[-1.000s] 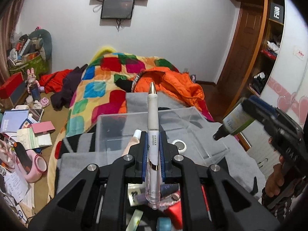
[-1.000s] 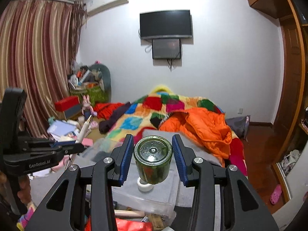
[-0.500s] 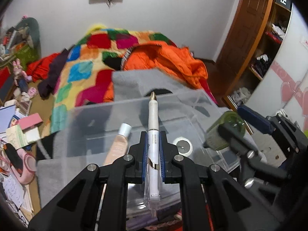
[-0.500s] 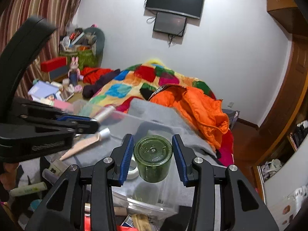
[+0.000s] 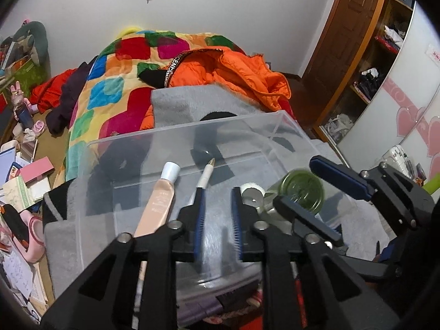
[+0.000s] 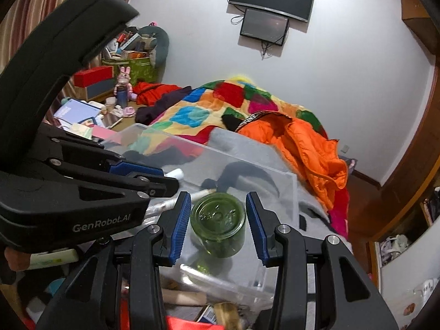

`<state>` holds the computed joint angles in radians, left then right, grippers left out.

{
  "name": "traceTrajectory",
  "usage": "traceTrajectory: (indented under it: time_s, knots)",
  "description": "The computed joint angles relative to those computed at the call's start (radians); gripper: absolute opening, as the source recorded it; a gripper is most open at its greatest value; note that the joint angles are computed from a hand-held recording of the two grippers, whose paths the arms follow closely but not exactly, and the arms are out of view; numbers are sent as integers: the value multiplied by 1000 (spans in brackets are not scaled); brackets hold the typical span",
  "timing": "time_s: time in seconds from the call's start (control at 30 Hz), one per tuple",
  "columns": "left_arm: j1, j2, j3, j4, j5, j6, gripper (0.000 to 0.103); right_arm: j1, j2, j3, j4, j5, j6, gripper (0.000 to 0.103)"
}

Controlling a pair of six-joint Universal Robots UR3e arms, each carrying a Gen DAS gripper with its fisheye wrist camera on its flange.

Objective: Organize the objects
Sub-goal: 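Lower the white pen and green jar into the clear box and release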

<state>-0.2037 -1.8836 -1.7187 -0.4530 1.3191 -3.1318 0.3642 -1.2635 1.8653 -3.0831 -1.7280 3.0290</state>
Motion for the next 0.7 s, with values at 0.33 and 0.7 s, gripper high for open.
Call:
traceTrajectory:
  time_s: [0.33,0.7]
  knots:
    - [17,244,-226,96,47,17,59,-13,-169,155,-47,39,52,72]
    - [136,544,-514,85,-6,60,72,-41,-441,405,-70,57,127,82]
